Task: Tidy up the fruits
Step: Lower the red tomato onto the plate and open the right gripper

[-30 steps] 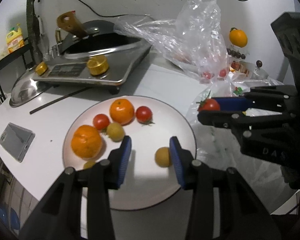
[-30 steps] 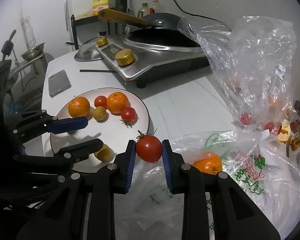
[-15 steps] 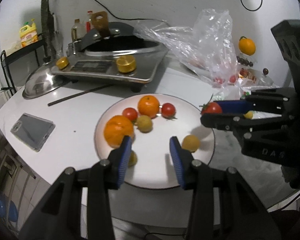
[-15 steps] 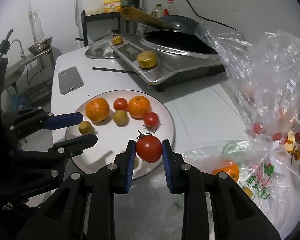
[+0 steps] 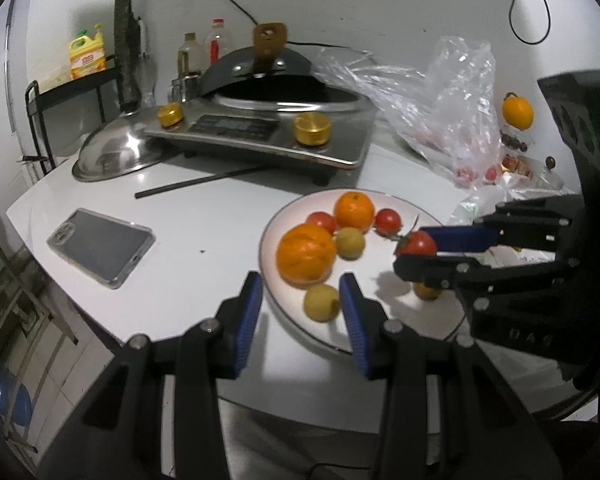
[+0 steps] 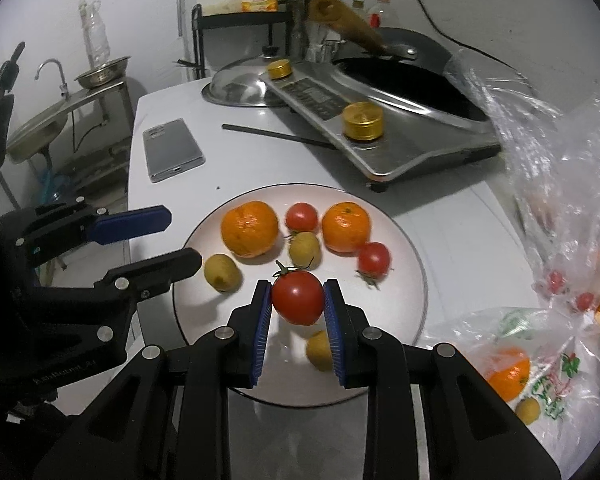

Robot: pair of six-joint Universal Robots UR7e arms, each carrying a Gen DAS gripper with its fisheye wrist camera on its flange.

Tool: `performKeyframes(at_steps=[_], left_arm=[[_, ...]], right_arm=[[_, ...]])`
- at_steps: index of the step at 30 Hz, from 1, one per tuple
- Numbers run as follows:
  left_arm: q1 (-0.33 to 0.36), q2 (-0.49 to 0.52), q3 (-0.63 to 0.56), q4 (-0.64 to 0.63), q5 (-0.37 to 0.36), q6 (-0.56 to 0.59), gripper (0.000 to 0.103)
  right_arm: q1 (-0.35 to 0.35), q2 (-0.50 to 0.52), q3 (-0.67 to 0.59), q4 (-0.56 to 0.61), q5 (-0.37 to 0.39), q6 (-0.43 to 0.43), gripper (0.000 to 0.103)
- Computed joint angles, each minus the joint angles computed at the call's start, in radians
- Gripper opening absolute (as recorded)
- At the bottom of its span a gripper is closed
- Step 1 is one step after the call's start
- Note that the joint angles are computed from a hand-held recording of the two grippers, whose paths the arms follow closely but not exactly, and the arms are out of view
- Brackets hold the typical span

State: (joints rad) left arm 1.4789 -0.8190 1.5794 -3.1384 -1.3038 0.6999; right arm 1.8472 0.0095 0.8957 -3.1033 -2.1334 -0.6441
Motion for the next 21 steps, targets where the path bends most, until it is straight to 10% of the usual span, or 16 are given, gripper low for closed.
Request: performKeyframes(at_steps=[21], left_arm=[[0.031,0.033,-0.075,0.044,0.011,-0.021,0.041]], right_arm=[[-0.013,0.096,-0.183,0.194,-0.009,0.029,0.028]])
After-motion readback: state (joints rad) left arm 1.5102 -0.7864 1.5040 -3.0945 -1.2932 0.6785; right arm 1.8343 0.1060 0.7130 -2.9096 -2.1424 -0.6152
